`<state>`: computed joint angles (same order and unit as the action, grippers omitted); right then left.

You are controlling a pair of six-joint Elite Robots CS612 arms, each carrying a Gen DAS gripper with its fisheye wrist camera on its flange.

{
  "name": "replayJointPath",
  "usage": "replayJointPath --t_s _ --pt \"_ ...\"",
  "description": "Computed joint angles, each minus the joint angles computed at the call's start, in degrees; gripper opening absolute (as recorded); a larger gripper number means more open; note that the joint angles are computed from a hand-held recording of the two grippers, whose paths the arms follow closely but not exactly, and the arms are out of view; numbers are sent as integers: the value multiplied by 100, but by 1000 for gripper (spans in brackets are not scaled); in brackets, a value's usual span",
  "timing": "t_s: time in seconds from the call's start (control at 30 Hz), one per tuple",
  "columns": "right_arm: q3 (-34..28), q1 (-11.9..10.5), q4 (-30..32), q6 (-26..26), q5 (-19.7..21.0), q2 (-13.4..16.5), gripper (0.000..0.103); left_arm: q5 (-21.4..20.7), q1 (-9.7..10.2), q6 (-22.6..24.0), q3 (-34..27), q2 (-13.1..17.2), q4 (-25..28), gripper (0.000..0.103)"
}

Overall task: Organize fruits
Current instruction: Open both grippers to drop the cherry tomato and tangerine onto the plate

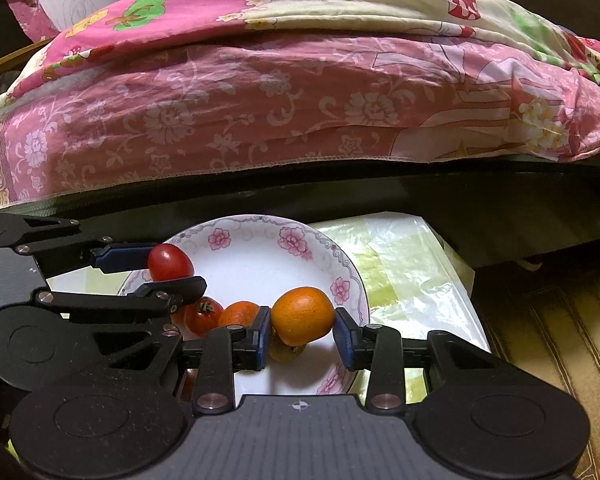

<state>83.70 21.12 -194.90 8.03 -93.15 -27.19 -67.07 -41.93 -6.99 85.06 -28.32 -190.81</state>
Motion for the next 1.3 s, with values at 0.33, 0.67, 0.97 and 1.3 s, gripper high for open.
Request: replayJointPath --t_s 0.33,0.67,0.97,1.3 --pt "33 -2 -77 62 -5 -8 34 16 8 -67 -50 28 5 42" --pt "58 0 -193 129 12 -3 35 53 19 -103 -35 24 -126 43" --pt "140 34 -309 199 -99 -52 37 138 -10 -380 264 -152 -212 45" --pt "474 190 -323 330 -445 -245 43 233 -134 -966 866 -442 -348 56"
